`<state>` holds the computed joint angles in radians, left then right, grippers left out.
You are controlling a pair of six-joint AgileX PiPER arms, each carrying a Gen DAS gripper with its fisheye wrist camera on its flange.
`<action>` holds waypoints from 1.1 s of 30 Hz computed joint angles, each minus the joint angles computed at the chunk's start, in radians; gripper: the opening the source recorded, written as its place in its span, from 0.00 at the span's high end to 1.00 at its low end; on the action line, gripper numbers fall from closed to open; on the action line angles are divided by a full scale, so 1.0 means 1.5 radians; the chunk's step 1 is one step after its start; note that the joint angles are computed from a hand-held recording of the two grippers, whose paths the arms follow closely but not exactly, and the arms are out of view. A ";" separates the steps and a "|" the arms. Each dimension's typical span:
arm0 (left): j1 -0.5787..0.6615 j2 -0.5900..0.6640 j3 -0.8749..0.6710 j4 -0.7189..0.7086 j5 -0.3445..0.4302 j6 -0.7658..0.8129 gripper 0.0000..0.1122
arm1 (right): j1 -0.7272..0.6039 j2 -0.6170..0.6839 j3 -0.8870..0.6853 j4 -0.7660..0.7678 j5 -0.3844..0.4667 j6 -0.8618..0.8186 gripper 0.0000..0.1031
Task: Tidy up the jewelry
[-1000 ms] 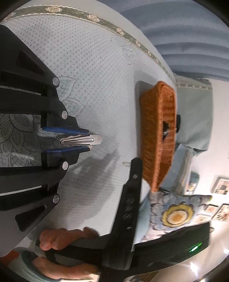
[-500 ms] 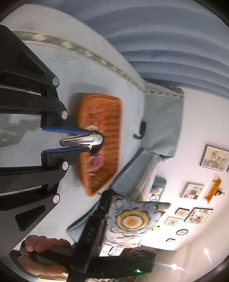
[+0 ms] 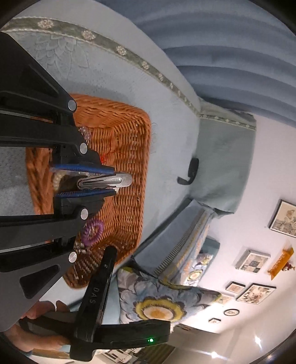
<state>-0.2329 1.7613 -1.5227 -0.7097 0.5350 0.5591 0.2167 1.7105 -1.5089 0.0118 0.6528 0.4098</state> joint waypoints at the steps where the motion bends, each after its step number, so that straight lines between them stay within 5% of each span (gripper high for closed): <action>1: -0.003 0.008 -0.006 0.007 -0.001 -0.005 0.89 | 0.005 0.009 -0.007 -0.014 0.004 0.007 0.91; 4: -0.006 0.020 -0.017 0.027 0.001 -0.025 0.87 | 0.020 0.020 -0.016 -0.052 0.013 0.029 0.90; 7: 0.001 0.010 0.002 -0.007 -0.019 -0.001 0.64 | 0.016 0.019 -0.011 -0.010 0.010 -0.007 0.83; 12: -0.002 -0.043 0.056 -0.008 -0.044 0.029 0.61 | 0.042 -0.031 0.037 -0.093 -0.010 0.066 0.61; 20: 0.008 -0.220 0.236 -0.097 -0.086 0.138 0.46 | 0.194 -0.209 0.192 -0.410 0.021 0.376 0.49; 23: 0.010 -0.307 0.322 -0.093 -0.099 0.139 0.44 | 0.280 -0.282 0.264 -0.531 0.070 0.526 0.43; 27: -0.007 -0.417 0.436 -0.036 -0.157 0.082 0.32 | 0.443 -0.349 0.350 -0.690 0.216 0.744 0.42; 29: -0.033 -0.464 0.488 0.081 -0.211 -0.038 0.30 | 0.503 -0.368 0.382 -0.715 0.270 0.814 0.41; 33: -0.065 -0.517 0.547 0.342 -0.241 -0.304 0.29 | 0.615 -0.379 0.433 -0.752 0.365 0.927 0.41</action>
